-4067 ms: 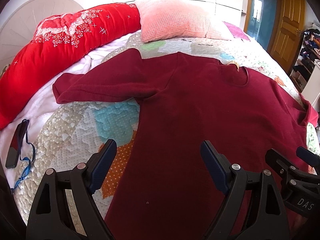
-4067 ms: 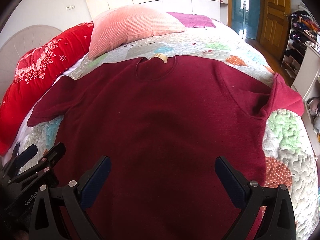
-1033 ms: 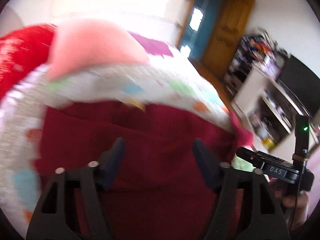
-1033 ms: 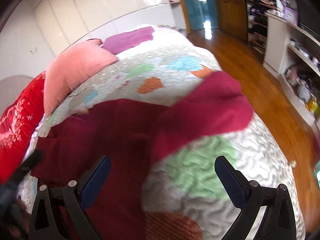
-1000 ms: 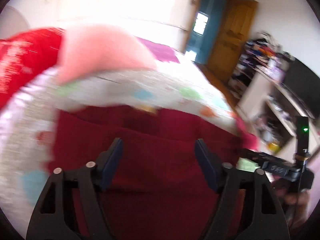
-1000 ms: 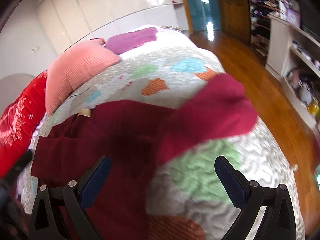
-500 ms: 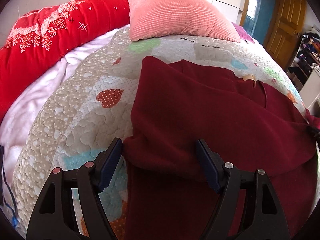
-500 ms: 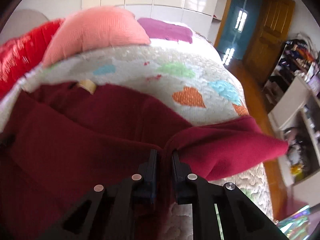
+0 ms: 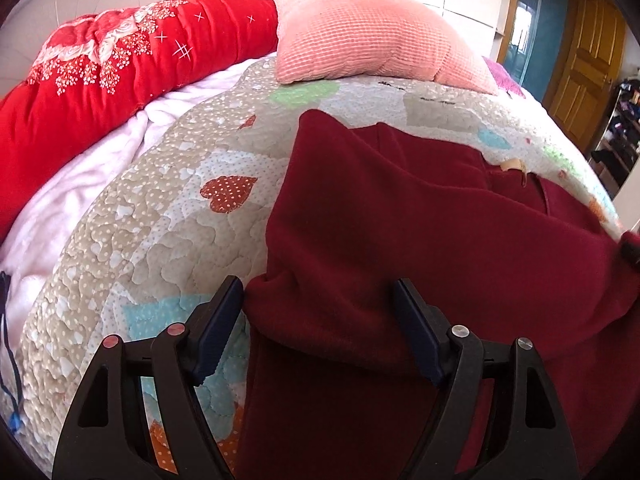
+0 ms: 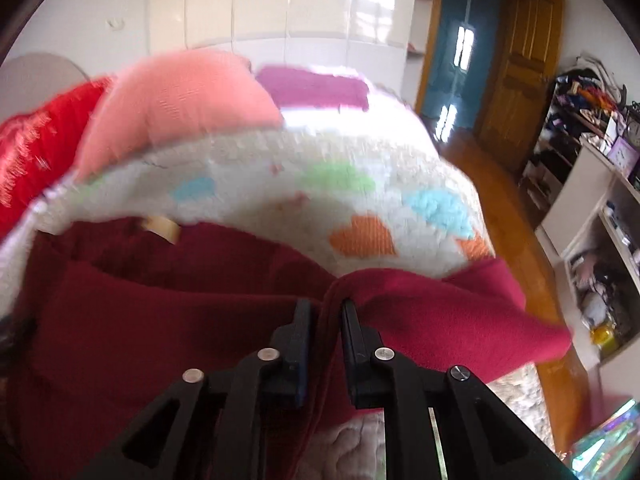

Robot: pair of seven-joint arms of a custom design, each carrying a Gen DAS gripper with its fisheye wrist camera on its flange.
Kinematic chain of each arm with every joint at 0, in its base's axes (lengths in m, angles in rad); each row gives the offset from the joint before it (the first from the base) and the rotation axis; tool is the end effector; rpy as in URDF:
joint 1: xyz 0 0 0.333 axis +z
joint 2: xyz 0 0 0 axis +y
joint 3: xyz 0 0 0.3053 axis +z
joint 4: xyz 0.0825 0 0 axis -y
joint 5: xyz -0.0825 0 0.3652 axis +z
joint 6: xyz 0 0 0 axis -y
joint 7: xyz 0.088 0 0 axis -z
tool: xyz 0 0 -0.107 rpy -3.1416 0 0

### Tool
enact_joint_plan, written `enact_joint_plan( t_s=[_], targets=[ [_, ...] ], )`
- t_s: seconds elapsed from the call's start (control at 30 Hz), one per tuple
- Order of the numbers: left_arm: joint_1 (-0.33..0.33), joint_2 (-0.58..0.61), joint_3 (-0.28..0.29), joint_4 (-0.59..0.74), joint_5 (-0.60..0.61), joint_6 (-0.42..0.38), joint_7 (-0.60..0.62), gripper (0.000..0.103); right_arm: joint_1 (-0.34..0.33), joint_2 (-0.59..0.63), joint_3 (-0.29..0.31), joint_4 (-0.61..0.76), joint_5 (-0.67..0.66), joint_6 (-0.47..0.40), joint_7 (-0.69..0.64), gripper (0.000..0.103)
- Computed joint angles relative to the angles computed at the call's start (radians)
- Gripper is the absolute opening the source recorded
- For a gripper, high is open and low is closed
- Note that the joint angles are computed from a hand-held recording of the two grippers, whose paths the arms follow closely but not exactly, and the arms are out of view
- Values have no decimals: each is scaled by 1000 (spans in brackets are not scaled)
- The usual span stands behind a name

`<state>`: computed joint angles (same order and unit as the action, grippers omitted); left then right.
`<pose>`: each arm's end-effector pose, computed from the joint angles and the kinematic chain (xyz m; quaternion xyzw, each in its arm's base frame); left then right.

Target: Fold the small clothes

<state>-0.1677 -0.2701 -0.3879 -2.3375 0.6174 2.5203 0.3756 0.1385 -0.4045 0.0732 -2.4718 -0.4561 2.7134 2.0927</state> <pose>0.4062 -0.2685 0.4780 -0.7282 0.5980 -0.2165 0.2554 0.4355 0.1121 0.5081 -0.6784 0.6464 -0.2782 0.2110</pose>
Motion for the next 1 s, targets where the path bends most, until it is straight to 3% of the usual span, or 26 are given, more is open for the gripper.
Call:
enact_joint_plan(
  t_s=[0.03, 0.07, 0.13, 0.2, 0.23, 0.33, 0.4, 0.43, 0.47, 0.5, 0.57, 0.7, 0.8, 0.87, 0.93, 1.0],
  targets=[
    [0, 4, -2, 2, 2, -5, 0, 79, -6, 32, 14, 10, 38, -42, -54, 17],
    [0, 5, -1, 2, 3, -6, 1, 79, 14, 30, -6, -2, 6, -30, -39, 19],
    [-4, -4, 6, -3, -8, 2, 10, 79, 13, -32, -6, -51, -16, -4, -51, 33],
    [-8, -19, 3, -1, -23, -17, 15, 79, 57, -109, -59, -92, 61, -18, -121, 38],
    [-2, -34, -7, -5, -9, -13, -10, 79, 62, -150, -77, -118, 88, -5, -136, 46],
    [11, -66, -49, -1, 45, -12, -68, 79, -50, -217, -29, -165, 38, 50, -74, 57],
    [2, -69, -67, 14, 60, -4, -70, 79, -67, -192, -42, -152, 56, -13, -69, 57],
    [-3, -66, -73, 22, 63, 1, -67, 79, -30, -164, -86, -130, 98, -88, -104, 57],
    [-10, -59, -79, 32, 65, 3, -58, 79, 26, -164, -161, -140, 186, -108, -181, 57],
    [-20, -47, -82, 46, 64, 9, -42, 79, 47, -200, -211, -177, 285, -74, -228, 57],
    [-38, -23, -82, 64, 60, 24, -16, 79, 66, -281, -276, -221, 364, -76, -288, 57],
    [-88, 49, -63, 102, 8, 66, 45, 79, -68, -356, -290, -267, 399, -32, -282, 65],
    [-128, 95, -54, 129, -36, 74, 80, 79, -95, -294, -353, -215, 474, -35, -277, 65],
    [-151, 116, -53, 141, -34, 74, 86, 79, -64, -252, -421, -181, 575, -11, -291, 66],
    [-177, 143, -47, 157, -39, 65, 108, 79, 20, -209, -524, -143, 722, 3, -335, 75],
    [-199, 164, -35, 163, -56, 59, 128, 79, 84, -134, -602, -92, 861, -26, -344, 75]
  ],
)
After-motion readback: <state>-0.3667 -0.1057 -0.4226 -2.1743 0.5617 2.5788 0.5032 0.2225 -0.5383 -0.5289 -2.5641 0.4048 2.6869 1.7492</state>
